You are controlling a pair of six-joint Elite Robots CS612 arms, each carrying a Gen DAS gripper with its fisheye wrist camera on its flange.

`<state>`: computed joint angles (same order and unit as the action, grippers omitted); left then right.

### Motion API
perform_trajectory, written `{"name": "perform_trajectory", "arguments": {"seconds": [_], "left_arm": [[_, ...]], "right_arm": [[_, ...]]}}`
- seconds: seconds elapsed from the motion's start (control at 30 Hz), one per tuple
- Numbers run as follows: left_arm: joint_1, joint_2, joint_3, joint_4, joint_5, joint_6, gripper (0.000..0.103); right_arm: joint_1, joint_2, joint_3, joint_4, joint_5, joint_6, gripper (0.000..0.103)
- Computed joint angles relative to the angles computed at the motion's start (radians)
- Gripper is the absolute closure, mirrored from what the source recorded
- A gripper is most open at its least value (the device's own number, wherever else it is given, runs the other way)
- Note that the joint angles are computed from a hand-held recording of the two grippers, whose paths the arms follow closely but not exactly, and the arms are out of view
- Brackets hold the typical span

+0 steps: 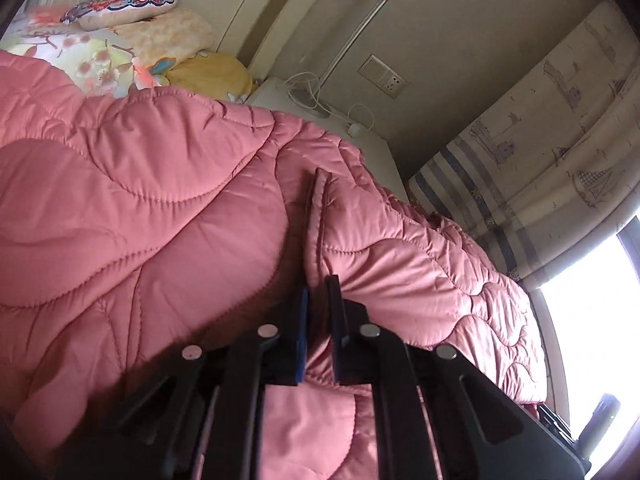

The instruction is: Fold large clothes

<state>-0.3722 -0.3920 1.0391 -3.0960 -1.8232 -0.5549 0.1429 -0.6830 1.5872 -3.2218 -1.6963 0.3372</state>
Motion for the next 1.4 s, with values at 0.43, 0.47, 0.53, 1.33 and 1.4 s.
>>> {"name": "perform_trajectory", "arguments": {"seconds": [0.43, 0.47, 0.53, 1.33, 1.4], "left_arm": [[0.007, -0.007, 0.021, -0.028, -0.005, 0.004, 0.094], [0.007, -0.006, 0.02, -0.027, -0.005, 0.005, 0.094], [0.007, -0.008, 0.024, -0.028, -0.007, 0.007, 0.094], [0.013, -0.126, 0.343, -0.262, -0.01, -0.039, 0.066], [0.014, -0.127, 0.345, -0.285, -0.032, -0.03, 0.036]], "right_arm": [[0.006, 0.04, -0.072, 0.025, -0.03, -0.052, 0.087], [0.012, 0.039, -0.073, 0.029, -0.056, -0.055, 0.089], [0.02, 0.039, -0.07, 0.022, -0.101, -0.036, 0.094], [0.056, -0.052, 0.151, -0.119, -0.151, -0.018, 0.094], [0.057, -0.051, 0.15, -0.113, -0.155, -0.019, 0.093]]}}
